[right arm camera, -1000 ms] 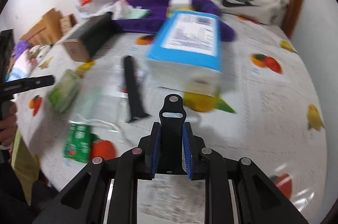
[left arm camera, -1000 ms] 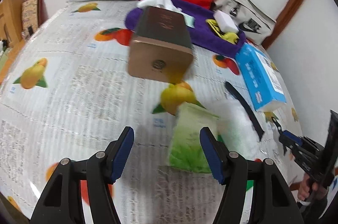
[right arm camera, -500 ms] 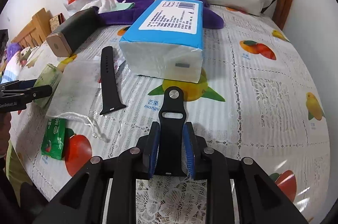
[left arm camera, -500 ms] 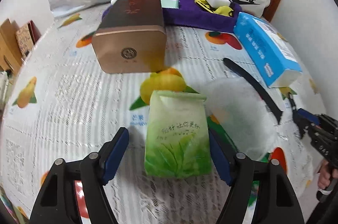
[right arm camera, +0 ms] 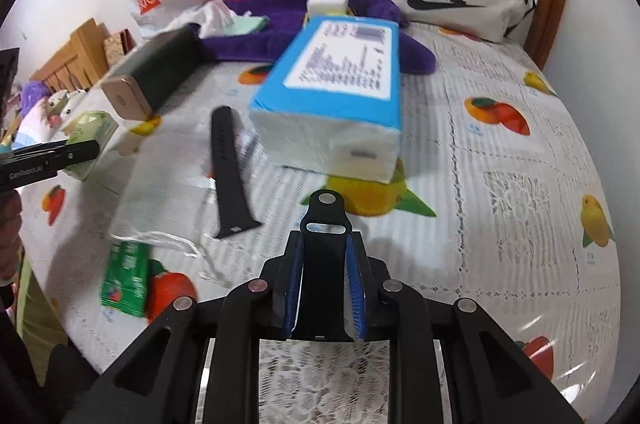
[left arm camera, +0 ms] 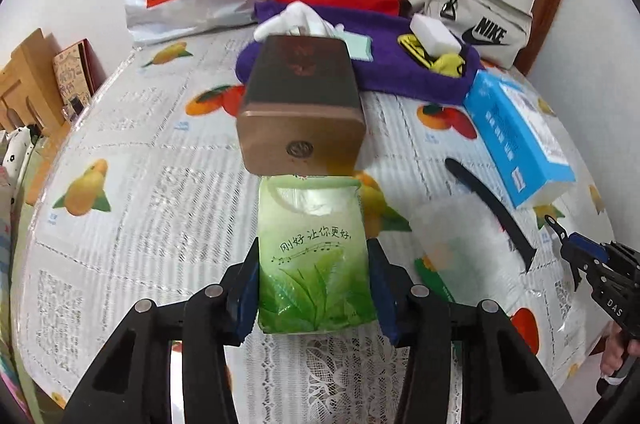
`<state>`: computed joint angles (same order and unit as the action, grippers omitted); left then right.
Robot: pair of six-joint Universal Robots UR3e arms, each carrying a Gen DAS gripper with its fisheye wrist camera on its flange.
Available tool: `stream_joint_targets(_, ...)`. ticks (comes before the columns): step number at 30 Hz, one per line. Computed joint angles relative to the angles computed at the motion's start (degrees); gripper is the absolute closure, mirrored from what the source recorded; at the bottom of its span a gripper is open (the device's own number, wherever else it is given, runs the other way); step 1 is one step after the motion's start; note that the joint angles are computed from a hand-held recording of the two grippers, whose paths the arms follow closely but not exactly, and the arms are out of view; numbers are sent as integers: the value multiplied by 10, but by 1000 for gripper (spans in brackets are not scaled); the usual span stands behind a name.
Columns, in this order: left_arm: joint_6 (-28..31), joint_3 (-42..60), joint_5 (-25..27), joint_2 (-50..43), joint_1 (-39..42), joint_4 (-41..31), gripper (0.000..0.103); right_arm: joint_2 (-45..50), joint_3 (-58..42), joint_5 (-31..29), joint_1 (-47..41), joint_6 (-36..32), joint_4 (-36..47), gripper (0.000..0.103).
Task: Organize soft objects
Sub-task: 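Carry the tea packet with the left gripper onto the purple towel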
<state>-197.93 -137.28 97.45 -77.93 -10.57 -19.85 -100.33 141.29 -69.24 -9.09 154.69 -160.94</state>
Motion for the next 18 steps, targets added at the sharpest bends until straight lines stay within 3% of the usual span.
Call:
stream_joint_targets(10, 15, 2, -65, 60, 52, -27, 57, -89, -46, 61, -28, -29, 131, 81)
stream_joint_targets(18, 14, 39, -84, 66, 74, -48, 57, -60, -120, 72, -19, -3, 136, 81)
